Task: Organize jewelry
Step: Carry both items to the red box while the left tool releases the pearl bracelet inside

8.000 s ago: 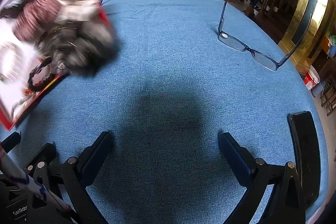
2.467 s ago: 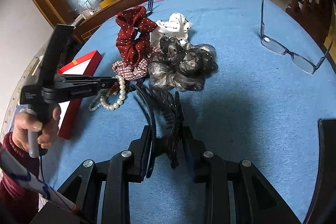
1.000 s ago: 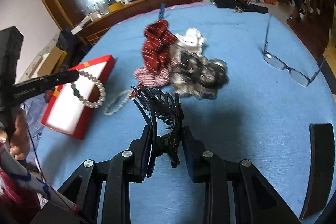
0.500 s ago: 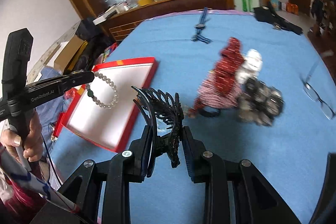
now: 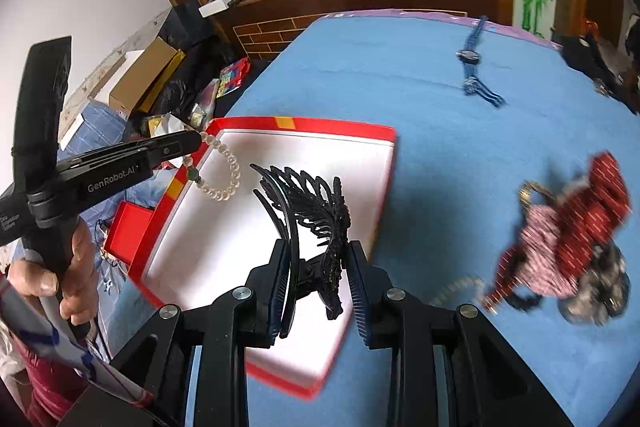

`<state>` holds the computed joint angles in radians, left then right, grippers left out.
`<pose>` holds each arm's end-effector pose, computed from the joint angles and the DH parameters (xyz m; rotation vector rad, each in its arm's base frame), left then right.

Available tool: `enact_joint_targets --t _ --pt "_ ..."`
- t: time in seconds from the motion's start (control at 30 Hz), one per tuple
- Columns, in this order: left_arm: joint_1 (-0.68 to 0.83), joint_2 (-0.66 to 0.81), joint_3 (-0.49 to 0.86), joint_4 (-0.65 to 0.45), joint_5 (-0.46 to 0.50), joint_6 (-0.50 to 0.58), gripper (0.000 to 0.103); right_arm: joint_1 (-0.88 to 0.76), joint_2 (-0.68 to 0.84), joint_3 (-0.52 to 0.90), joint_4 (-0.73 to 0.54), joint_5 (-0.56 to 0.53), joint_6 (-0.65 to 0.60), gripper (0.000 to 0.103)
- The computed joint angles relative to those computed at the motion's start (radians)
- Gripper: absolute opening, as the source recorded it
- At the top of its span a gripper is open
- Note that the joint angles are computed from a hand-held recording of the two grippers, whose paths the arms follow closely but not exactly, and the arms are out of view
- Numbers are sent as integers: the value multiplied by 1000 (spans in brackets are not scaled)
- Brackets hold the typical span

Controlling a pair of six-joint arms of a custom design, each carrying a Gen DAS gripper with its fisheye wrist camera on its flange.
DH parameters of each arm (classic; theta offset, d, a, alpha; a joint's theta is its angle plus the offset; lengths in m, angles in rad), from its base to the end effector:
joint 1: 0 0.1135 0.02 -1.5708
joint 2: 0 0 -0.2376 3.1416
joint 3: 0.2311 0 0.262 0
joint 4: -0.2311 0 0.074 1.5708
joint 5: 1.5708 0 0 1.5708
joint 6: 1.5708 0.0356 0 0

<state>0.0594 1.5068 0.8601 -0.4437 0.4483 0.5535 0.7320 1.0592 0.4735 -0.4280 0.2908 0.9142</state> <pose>0.2939 0.0020 0.1508 0.7560 2.4197 -0.3631 0.1605 0.1304 0.1379 0.3372 2.5213 0.2799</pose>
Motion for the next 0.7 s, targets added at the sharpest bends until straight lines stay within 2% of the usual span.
enact_joint_targets --t 0.13,0.37,0.7 --pt "5 105 68 34 -9 -9 9 -73 206 96 107 -41 -54 32" --pt "20 245 152 85 -30 -34 9 -131 453 234 201 -79 -86 32" --pt "28 368 225 116 -54 -52 9 -161 670 395 225 -82 -103 32"
